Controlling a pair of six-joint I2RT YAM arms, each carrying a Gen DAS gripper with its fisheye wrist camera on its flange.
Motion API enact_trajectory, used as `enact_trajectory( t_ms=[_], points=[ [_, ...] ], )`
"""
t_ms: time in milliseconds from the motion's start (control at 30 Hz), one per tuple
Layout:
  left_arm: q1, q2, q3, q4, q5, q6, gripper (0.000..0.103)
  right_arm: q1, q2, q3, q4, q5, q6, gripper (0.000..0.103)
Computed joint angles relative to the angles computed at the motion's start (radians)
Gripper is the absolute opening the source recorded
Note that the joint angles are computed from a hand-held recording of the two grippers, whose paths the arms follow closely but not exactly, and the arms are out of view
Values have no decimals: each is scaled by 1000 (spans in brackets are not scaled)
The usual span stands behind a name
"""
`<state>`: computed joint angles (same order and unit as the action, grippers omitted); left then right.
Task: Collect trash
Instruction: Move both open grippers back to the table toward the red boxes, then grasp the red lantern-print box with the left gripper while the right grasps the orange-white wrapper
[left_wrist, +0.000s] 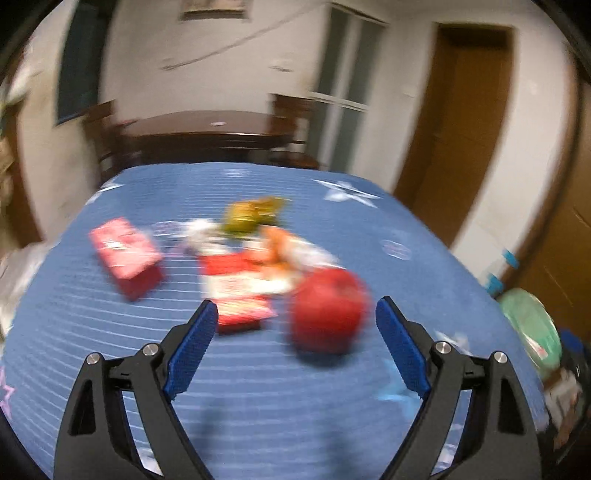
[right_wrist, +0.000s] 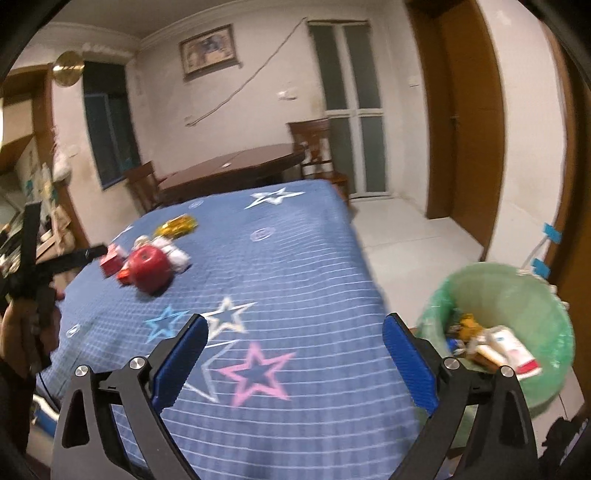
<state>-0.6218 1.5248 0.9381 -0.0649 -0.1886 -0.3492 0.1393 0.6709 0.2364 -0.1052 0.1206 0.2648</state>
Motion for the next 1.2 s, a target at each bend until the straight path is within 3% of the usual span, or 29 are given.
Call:
enact_trajectory(
  t_ms=[233, 367, 500, 567, 767, 967, 1100, 1200],
  points=[
    [158, 240, 242, -144, 39, 57, 84, 121, 382, 80, 259, 10, 33, 95],
    [163, 378, 374, -200, 45, 65, 84, 146, 520, 128, 330, 5, 38, 95],
    [153, 432, 412, -209, 35, 83, 84, 135, 606, 156, 371, -13, 37, 95],
    [168, 437, 405, -199, 74, 79, 84, 124, 639, 169, 386, -27, 40, 95],
    [190, 427, 378, -216, 46, 137, 85, 136, 756, 248, 423, -51, 29, 95],
    [213, 327, 278, -225, -65, 190, 85, 152, 845, 342, 422, -73, -9, 95],
    [228, 317, 311, -240, 42, 166, 84, 141, 921, 448, 401, -100, -43, 95],
    [229, 386, 416, -286, 114, 134, 84, 120, 963, 502, 403, -141, -32, 95]
  ],
)
